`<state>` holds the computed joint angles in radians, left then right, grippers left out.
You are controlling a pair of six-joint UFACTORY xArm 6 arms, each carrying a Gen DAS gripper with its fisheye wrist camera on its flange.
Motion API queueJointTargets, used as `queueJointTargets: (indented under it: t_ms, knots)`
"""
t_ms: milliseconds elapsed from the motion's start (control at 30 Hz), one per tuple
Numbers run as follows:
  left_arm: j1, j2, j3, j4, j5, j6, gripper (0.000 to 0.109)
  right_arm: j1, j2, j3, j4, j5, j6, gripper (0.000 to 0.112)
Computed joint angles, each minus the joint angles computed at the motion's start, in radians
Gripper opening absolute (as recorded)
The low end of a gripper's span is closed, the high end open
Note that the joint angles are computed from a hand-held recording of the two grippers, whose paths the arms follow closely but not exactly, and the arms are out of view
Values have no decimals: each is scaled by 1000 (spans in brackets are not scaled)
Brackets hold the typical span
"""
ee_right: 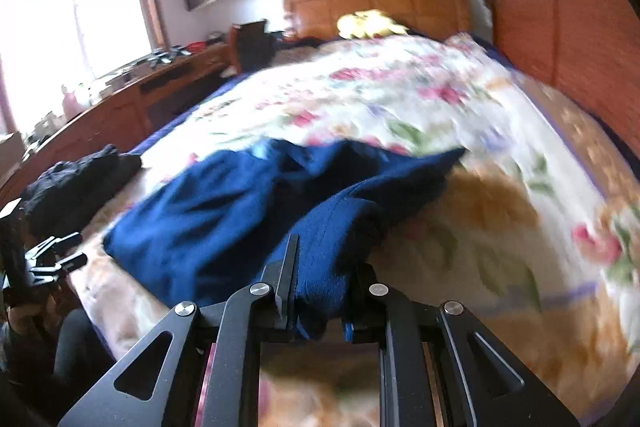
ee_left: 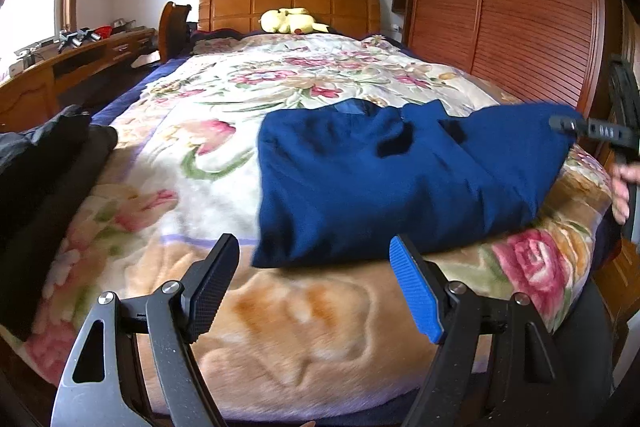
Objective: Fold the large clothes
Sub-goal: 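Lift the jacket end with the right gripper and fold it over the bundle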
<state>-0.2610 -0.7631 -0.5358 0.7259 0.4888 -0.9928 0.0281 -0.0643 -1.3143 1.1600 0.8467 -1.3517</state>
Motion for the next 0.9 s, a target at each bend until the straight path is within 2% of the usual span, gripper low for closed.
queueJointTargets:
  t_ms: [167,333,433,533,600,733,833,900]
  knots:
    - [17,-110,48,-26,53,38,79,140,-24,-41,-5,-40,-5,15]
    - [46,-208,95,-52,97,69,78,339,-11,-109,-58,-104,18,15]
    - [65,-262,123,-72,121,89,78,440,51,-184,-136,-48,102,16]
    - [89,-301,148,-94,131,108,79,522,106,-211,-216,-19,206,24]
    - [105,-317,161,-114,130,125,78,568,122,-199,-297,-64,245,30]
    - [110,-316,167,-123,130,137,78,574,117,-183,-290,-66,241,43]
    - [108,-301,164,-118,117,130,78,525,91,-174,-242,-54,181,49]
    - [103,-283,156,-113,100,121,78,480,23,-90,-194,-64,118,50]
